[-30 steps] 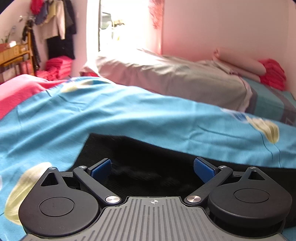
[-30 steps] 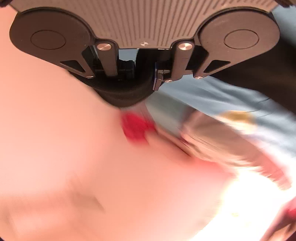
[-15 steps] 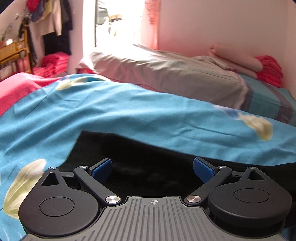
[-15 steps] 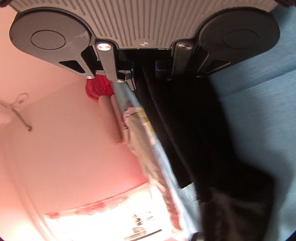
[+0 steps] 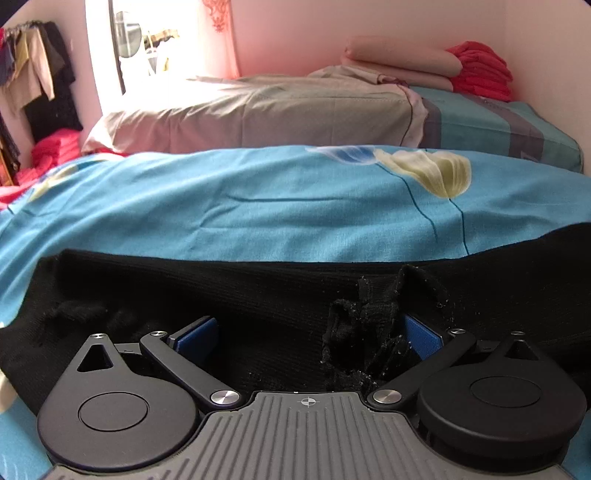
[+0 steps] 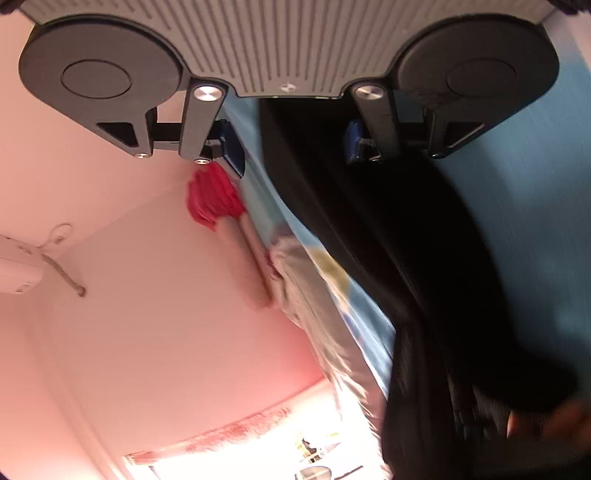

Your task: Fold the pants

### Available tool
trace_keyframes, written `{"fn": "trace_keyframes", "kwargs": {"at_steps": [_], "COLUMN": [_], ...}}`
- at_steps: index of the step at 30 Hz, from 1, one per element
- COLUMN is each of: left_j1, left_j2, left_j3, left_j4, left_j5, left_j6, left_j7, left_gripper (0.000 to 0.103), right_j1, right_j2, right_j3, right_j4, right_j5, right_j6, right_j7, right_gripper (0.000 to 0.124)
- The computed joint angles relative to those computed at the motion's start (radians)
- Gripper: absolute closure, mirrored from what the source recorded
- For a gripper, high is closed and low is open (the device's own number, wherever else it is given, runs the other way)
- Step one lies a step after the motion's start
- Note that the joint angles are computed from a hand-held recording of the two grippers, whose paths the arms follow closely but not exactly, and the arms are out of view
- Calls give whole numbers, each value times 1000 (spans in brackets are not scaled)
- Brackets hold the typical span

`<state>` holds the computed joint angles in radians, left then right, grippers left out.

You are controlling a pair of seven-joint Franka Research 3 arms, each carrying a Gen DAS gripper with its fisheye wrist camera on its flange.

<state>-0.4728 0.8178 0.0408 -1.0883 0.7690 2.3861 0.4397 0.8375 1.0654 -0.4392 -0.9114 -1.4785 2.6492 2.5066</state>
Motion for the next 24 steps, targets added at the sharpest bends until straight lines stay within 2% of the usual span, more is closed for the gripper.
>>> {"fn": "trace_keyframes", "kwargs": {"at_steps": [1, 2, 4, 5, 6, 7, 8, 9, 11, 12, 13, 14, 15, 16, 18, 21, 22, 24], "left_j1": [1, 1, -3, -6, -5, -4, -2, 1, 2, 2, 2, 3, 9, 11, 12, 14, 15, 19], "left_j2": [-7, -10, -5, 0, 10, 5, -1, -5, -9, -9, -9, -10, -16, -18, -21, -23, -24, -26], "left_j3": [2, 6, 9, 11, 10, 10, 10, 8, 8, 9, 8, 7, 4, 2, 2, 2, 2, -1], "left_j4": [-15, -24, -19, -9, 11, 3, -6, -15, -22, -23, -23, -25, -37, -40, -46, -49, -52, -56], "left_j5": [2, 8, 15, 18, 16, 17, 17, 17, 20, 21, 22, 22, 21, 19, 19, 15, 15, 10], "left_j6": [12, 24, 20, 11, 1, 5, 11, 19, 26, 26, 27, 30, 47, 52, 60, 63, 65, 73], "left_j7": [-14, -26, -31, -28, -20, -23, -26, -29, -32, -32, -31, -30, -29, -27, -27, -24, -24, -23], "left_gripper": [0, 0, 0, 0, 0, 0, 0, 0, 0, 0, 0, 0, 0, 0, 0, 0, 0, 0], "right_j1": [14, 7, -29, -29, -9, 4, 3, 7, 0, 3, -8, -34, -73, -91, -68, -7, 3, 20], "right_j2": [-27, -41, -61, -43, -20, -17, -10, 1, 15, 3, 12, 2, -38, -81, -101, -43, -49, -116], "right_j3": [-18, -8, 25, 33, 9, 6, 6, -15, -25, -20, -15, 8, 65, 90, 65, -37, -47, -16], "right_j4": [-53, -72, -72, -35, -4, -8, 4, 20, 40, 15, 25, 19, -23, -79, -108, -50, -64, -142], "right_j5": [-18, 23, 166, 210, 208, 145, 106, 122, 148, 126, 174, 241, 258, 271, 291, 370, 351, 252], "right_j6": [-39, -77, -47, -75, -83, -80, -35, 12, 30, -14, -75, -80, -52, -15, 1, -11, 0, 28], "right_j7": [52, 41, 19, 3, -11, 20, 24, 4, -42, -5, -38, -86, -64, -27, -58, -183, -204, -205], "right_gripper": [59, 58, 54, 54, 59, 61, 62, 62, 61, 58, 58, 57, 54, 54, 53, 53, 53, 52]}}
